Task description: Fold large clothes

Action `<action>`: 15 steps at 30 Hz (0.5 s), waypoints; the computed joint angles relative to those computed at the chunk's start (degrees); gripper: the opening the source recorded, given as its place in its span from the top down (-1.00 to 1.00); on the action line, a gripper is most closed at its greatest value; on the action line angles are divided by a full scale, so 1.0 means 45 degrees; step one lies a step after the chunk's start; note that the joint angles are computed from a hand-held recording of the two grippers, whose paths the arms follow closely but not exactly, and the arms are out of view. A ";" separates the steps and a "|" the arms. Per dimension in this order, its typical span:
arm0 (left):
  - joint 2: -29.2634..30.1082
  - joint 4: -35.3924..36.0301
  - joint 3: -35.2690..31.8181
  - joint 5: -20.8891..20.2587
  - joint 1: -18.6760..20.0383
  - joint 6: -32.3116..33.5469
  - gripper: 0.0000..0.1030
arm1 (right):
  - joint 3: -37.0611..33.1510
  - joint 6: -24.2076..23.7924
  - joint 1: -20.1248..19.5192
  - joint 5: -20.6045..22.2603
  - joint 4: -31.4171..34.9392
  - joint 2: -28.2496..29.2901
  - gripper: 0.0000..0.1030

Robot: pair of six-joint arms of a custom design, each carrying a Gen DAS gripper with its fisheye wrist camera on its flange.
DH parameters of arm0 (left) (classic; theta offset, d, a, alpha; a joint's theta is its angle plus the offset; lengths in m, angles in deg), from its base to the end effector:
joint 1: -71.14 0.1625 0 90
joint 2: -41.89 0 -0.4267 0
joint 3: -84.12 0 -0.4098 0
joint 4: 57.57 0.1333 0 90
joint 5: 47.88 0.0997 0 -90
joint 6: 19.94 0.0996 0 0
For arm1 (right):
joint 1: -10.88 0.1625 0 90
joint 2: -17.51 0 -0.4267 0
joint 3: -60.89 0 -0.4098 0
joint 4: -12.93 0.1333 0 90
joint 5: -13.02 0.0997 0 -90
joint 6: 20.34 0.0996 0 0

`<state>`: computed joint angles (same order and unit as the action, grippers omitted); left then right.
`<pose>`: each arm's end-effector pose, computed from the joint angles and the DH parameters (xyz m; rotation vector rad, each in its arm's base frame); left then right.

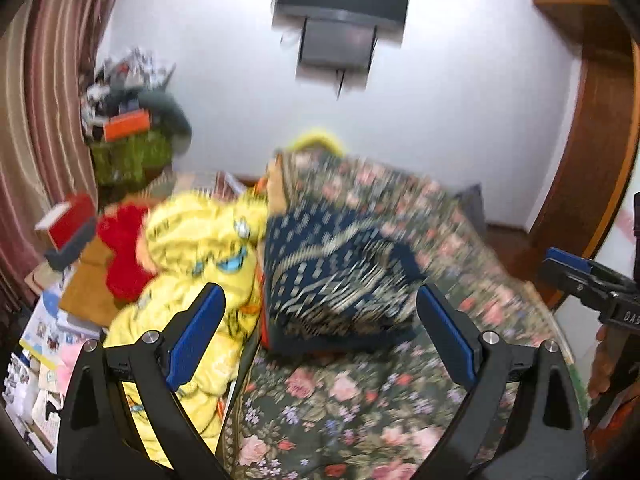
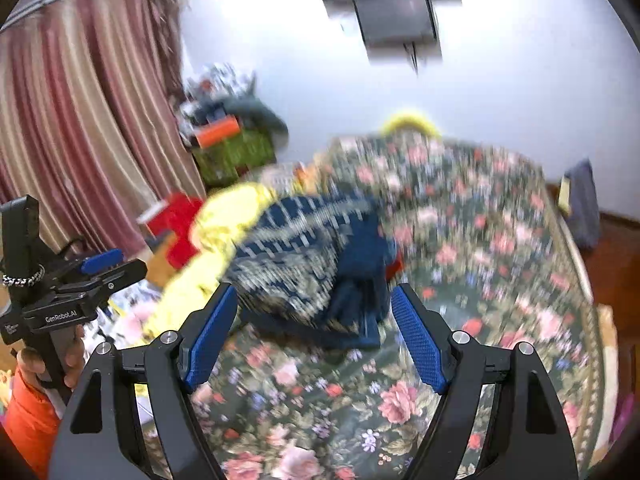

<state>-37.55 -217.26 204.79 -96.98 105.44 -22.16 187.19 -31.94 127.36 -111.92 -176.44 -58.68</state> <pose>-0.3094 -0.4513 0.2932 0.9356 2.3949 -1.0301 0.2875 -0.4060 0.2847 0.4555 -2.3809 1.1885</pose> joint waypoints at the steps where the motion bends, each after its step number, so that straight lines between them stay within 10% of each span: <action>1: -0.0382 -0.0313 0.0253 0.0137 -0.0452 0.0115 -0.88 | 0.0044 -0.0263 0.0395 -0.0165 -0.0481 -0.0032 -0.49; 15: -0.3180 -0.4464 0.3574 0.3250 -0.5205 0.1310 -0.89 | 0.0385 -0.4361 0.4120 -0.2484 -0.7858 0.1625 -0.70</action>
<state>-51.86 -237.34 220.87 -82.35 82.02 -16.27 188.92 -51.57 145.89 -123.10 -211.80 -51.37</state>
